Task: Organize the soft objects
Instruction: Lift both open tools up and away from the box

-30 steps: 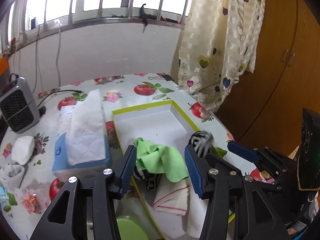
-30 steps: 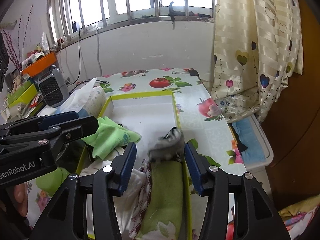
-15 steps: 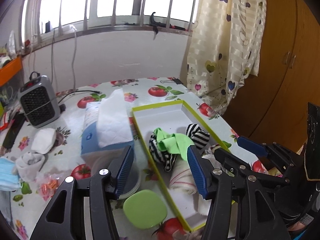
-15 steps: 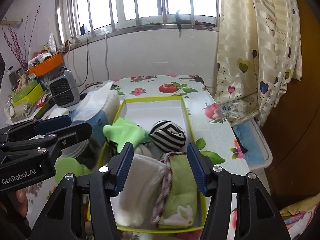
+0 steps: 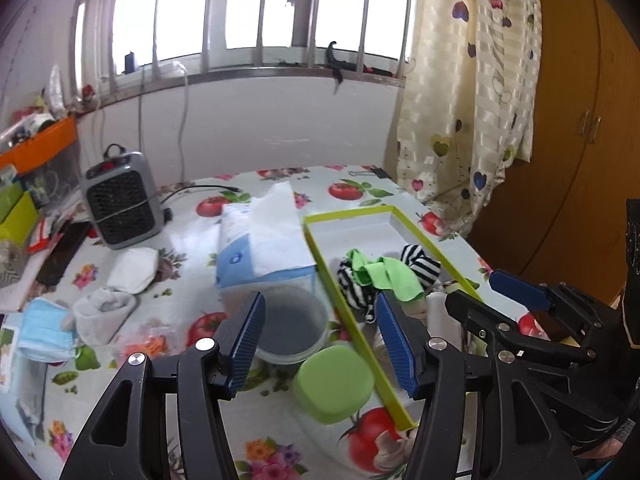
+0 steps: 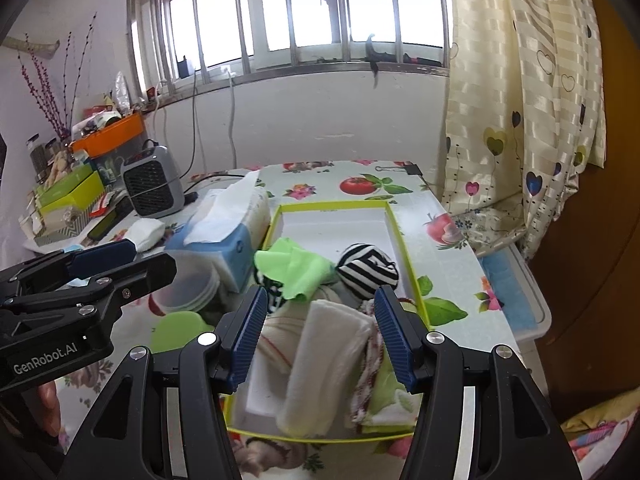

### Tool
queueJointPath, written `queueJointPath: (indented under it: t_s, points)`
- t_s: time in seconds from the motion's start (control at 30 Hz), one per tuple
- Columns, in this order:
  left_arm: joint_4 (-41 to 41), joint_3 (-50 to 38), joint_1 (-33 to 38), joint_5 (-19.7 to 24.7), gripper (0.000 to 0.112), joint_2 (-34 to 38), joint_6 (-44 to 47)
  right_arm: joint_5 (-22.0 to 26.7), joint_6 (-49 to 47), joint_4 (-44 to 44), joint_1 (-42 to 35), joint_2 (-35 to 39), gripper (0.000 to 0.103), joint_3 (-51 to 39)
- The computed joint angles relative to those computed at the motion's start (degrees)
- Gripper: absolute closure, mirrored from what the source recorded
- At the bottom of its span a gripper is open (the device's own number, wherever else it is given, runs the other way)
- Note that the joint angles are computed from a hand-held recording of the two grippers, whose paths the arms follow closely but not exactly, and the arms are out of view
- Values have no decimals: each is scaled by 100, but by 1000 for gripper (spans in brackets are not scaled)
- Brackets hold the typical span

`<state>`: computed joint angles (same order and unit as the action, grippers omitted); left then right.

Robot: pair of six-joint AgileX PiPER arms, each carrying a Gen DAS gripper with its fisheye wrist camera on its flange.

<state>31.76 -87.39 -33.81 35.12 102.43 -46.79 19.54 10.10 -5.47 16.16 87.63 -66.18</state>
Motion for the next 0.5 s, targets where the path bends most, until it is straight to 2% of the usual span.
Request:
queueJointPath:
  t_s: [0.1, 0.17, 0.5]
  points:
    - [178, 242, 1, 33, 55, -158, -262, -9, 369, -333, 161, -42, 45, 47]
    - [482, 494, -32, 11, 55, -302, -541, -24, 524, -446, 253, -66, 40, 83]
    - [1035, 1484, 169, -74, 55, -986, -1286, 24, 1356, -1160, 800, 4, 39, 54]
